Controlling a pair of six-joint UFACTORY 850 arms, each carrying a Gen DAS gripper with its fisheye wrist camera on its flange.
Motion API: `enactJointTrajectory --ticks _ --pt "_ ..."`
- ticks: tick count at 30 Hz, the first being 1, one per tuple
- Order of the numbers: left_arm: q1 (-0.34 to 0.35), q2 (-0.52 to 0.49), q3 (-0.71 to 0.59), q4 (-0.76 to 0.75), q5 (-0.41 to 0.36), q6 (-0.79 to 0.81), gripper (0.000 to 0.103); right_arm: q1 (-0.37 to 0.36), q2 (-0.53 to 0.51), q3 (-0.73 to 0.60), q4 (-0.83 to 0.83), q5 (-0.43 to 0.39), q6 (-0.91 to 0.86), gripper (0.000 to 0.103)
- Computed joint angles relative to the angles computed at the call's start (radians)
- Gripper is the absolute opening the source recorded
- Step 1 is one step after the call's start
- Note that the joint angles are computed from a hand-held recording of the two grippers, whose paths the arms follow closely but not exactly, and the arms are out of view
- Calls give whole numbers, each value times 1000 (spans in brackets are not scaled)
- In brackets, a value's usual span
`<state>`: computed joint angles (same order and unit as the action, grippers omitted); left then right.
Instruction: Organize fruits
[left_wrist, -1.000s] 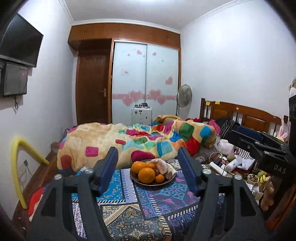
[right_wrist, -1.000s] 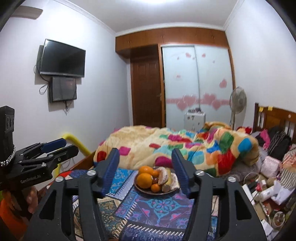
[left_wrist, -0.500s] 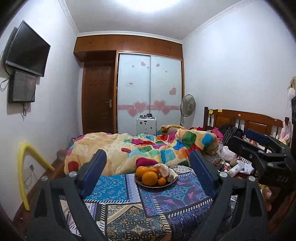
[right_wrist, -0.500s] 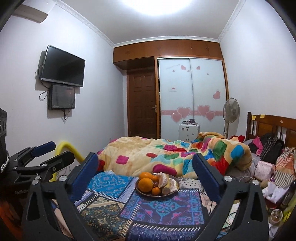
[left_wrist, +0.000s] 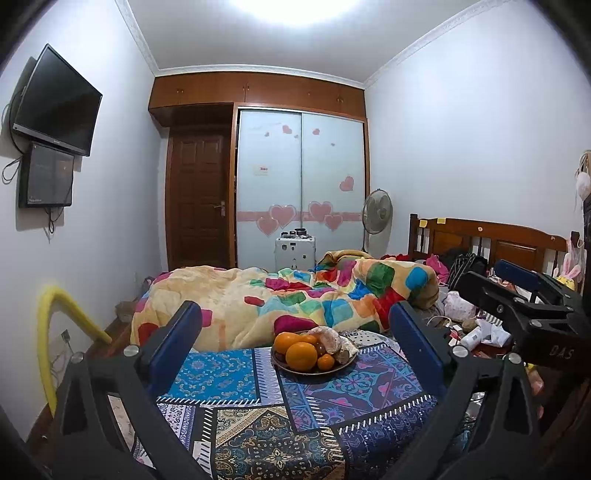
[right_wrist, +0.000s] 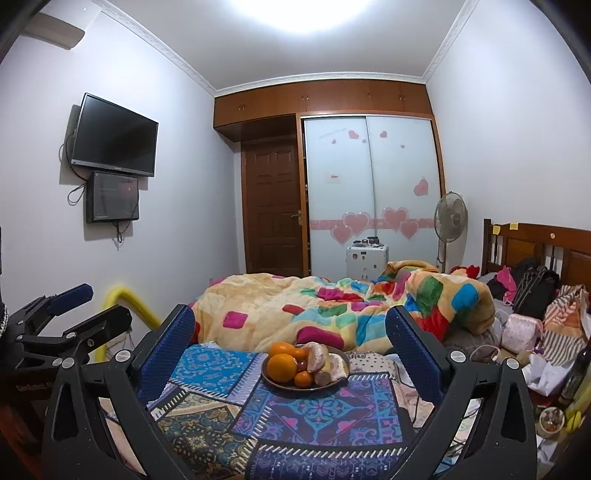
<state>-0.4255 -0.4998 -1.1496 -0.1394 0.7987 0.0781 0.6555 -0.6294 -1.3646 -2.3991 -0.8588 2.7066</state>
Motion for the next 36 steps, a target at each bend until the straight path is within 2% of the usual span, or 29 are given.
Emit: enactJointTrajectory --ticks 36 --pt "-6 -18 -16 -5 -24 -9 103 -3 6 6 8 13 -3 103"
